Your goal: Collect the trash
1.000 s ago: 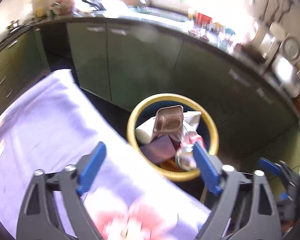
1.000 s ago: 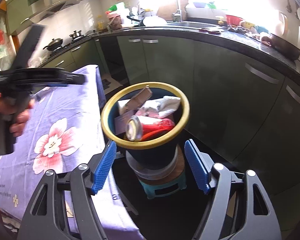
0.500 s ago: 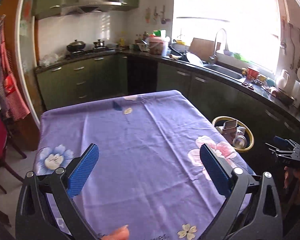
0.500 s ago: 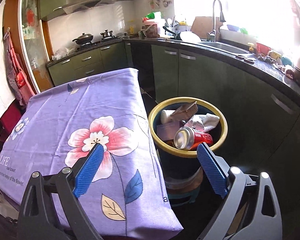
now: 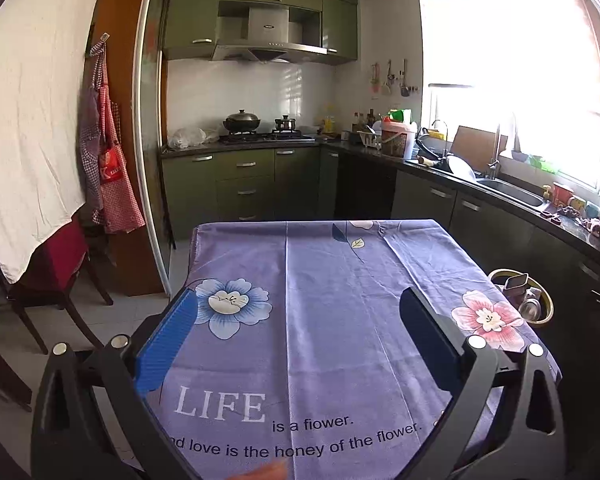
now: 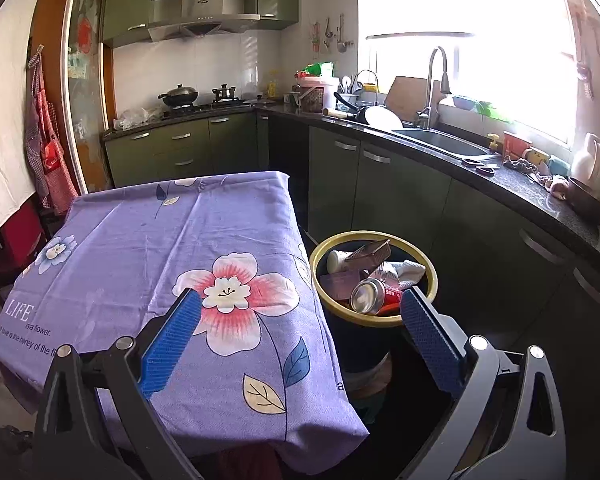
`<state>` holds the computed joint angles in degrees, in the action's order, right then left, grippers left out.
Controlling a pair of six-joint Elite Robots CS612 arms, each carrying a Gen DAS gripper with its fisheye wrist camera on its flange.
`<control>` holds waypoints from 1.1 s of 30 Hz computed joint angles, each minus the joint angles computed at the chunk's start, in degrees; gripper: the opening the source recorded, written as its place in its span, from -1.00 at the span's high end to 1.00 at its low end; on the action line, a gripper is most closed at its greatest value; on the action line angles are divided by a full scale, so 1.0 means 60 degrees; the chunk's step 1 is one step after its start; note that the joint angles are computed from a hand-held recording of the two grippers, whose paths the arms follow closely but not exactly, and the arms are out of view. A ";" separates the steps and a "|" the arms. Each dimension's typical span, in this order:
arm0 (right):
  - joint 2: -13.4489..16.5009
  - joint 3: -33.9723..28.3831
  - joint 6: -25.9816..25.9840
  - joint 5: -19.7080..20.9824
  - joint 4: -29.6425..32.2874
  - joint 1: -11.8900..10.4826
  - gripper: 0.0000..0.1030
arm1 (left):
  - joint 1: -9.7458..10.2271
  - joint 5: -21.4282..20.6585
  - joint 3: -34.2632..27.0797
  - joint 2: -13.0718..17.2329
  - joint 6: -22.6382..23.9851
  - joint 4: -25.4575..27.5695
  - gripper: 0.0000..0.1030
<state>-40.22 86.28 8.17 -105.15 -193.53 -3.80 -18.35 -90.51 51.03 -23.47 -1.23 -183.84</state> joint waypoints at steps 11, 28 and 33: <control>-0.0103 0.0281 -0.0012 -0.0010 -0.0396 0.0035 -0.91 | 0.0002 -0.0061 0.0622 -0.0266 0.0241 -0.0545 -0.87; -0.0086 0.0235 -0.0074 0.0121 -0.0443 0.0022 -0.91 | -0.0035 -0.0241 0.0661 -0.0296 0.0291 -0.0440 -0.87; -0.0070 0.0205 -0.0073 0.0136 -0.0415 0.0028 -0.91 | -0.0035 -0.0288 0.0663 -0.0295 0.0321 -0.0394 -0.87</control>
<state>-40.64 87.50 7.73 -104.33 -196.02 -3.63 -18.56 -92.24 55.01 -25.24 0.70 -186.21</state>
